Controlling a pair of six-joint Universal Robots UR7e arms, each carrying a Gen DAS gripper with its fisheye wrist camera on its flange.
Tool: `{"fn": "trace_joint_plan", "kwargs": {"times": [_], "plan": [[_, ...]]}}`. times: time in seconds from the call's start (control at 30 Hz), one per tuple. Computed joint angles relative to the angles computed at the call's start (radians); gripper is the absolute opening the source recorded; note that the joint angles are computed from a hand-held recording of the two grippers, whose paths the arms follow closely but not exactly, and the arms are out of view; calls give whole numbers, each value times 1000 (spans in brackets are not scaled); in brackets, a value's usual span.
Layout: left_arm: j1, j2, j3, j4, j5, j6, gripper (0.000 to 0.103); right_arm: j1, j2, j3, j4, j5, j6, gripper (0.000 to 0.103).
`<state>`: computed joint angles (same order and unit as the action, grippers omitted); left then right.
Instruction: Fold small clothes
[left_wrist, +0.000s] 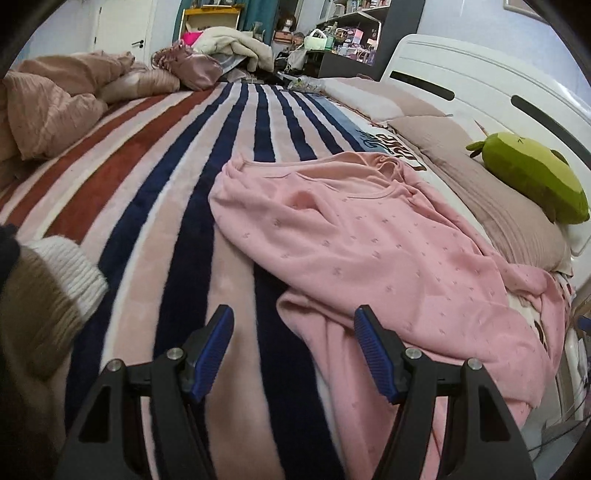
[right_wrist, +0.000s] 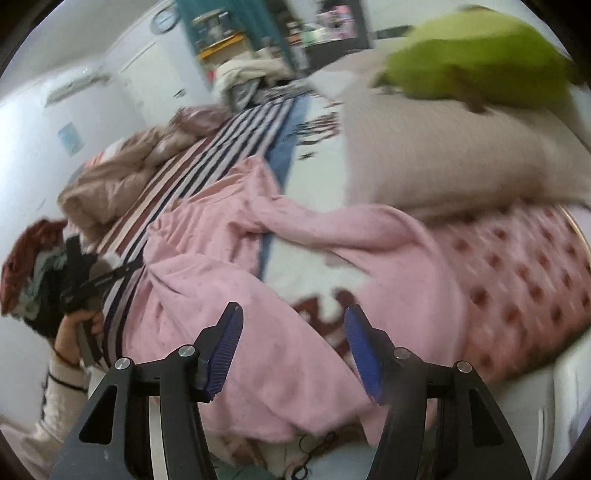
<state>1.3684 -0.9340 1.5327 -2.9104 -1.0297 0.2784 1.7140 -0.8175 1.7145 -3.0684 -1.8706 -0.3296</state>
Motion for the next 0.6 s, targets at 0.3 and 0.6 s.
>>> {"fn": "trace_joint_plan", "kwargs": {"times": [0.3,0.6], "plan": [[41,10,-79,75,-77,-21,64,52,326,-469,356,123,-170,54],[59,4,-98,107,-124,-27,64,81,592,-893,746,34,-288,41]]}}
